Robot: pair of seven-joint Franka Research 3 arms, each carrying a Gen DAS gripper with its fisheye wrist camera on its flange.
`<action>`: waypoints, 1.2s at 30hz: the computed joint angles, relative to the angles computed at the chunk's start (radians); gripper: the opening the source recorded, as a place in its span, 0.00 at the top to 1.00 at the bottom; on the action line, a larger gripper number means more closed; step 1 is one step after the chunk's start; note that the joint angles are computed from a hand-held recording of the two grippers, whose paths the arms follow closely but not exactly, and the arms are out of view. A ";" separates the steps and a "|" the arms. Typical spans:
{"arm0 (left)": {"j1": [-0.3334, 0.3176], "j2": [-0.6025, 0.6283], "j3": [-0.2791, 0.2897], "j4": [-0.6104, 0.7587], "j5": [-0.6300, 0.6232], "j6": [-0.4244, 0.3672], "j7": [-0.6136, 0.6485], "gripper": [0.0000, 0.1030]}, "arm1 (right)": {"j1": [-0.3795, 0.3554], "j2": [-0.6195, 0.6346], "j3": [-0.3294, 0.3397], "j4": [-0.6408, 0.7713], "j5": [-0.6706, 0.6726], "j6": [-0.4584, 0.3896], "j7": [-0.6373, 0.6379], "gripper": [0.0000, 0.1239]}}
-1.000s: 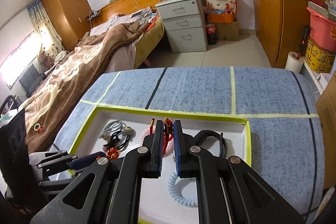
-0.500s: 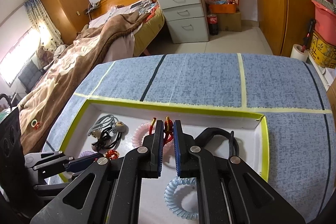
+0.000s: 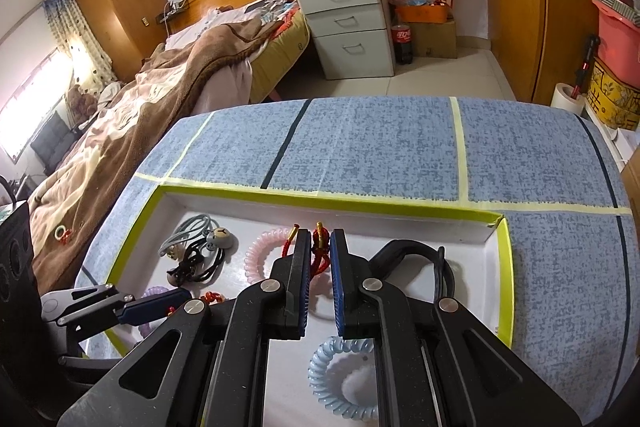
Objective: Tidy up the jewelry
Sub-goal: 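Open both grippers to release the red tassels in the lid, then withdraw both grippers from the lid toward the remaining hair ties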
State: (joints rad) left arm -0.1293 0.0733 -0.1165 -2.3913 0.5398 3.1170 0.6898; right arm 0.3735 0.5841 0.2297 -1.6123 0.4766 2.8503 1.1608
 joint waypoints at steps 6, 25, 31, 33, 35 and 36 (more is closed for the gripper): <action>-0.001 -0.008 0.007 0.005 0.081 -0.008 -0.065 0.55 | 0.015 -0.008 -0.014 -0.014 -0.015 0.019 0.008 0.86; 0.038 -0.107 -0.036 -0.043 0.288 -0.039 -0.278 0.53 | -0.051 -0.111 0.078 -0.151 0.081 0.110 -0.079 0.85; 0.087 -0.183 -0.090 -0.093 0.399 -0.049 -0.420 0.50 | -0.079 -0.200 0.126 -0.268 0.178 0.169 -0.171 0.85; 0.104 -0.210 -0.109 -0.113 0.427 -0.048 -0.461 0.50 | -0.085 -0.228 0.139 -0.303 0.216 0.184 -0.200 0.85; 0.126 -0.234 -0.133 -0.132 0.464 -0.043 -0.517 0.50 | -0.087 -0.254 0.150 -0.337 0.254 0.201 -0.231 0.85; 0.134 -0.250 -0.145 -0.142 0.480 -0.047 -0.539 0.50 | -0.093 -0.265 0.160 -0.353 0.279 0.209 -0.255 0.85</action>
